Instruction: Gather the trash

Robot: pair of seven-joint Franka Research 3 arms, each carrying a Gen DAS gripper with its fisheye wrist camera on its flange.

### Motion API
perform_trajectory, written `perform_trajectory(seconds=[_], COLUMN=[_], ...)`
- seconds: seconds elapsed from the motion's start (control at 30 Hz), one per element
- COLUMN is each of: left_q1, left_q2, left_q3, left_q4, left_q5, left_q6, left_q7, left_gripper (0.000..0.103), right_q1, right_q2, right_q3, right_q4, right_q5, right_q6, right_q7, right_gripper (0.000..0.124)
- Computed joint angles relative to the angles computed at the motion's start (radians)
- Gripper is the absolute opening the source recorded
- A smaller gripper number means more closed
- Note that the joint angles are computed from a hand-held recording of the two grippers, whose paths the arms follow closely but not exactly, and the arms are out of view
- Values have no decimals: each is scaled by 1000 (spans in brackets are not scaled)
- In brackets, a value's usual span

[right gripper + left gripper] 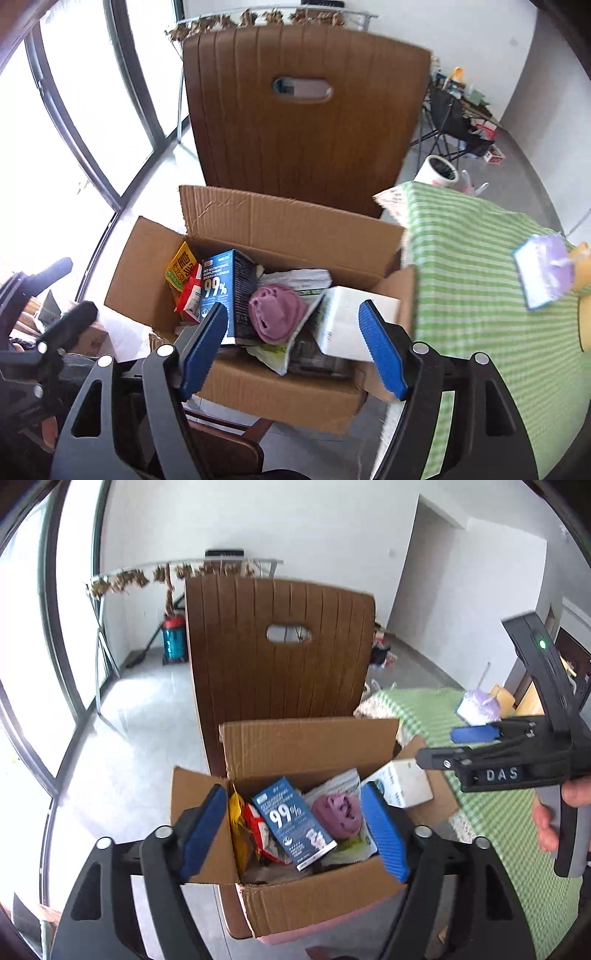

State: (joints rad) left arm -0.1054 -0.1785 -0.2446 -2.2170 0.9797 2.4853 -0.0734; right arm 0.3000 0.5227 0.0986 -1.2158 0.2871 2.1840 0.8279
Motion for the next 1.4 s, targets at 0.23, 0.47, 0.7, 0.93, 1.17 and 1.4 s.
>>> perform_trajectory(seconds=[0.23,0.47,0.7,0.93,1.17,1.4], left_q1=[-44,-101,-146,-195,-271,-367], left_q2=[-30,-34,-21,29,211,493], left_q3=[-60,-104,-140,-165,-116,-47], left_q4=[67,129,169,205,387,725], left_q5=[60,102,192,400,542,606], left_q6=[-146,-272,-408,-495,-429,-268], left_q7=[-33,-41,-103,-215,-189,-116], left_gripper=[91,95,95,95,95,95], right_q1=[-86,-132,-170,-173,-233,-361], right_q2=[-153,-272,-390,-468,-431,-372], right_q3=[7,-2,-7,-47,-112,-151], right_q4=[-158,-274,-444,-571,-534,-477], right_q5=[126,255,539,901,974,921], right_q6=[68,91,210,359,478,587], right_q7=[-86,-191,-396,-644,-643,-587], right_gripper=[72,76,81,84,85,85])
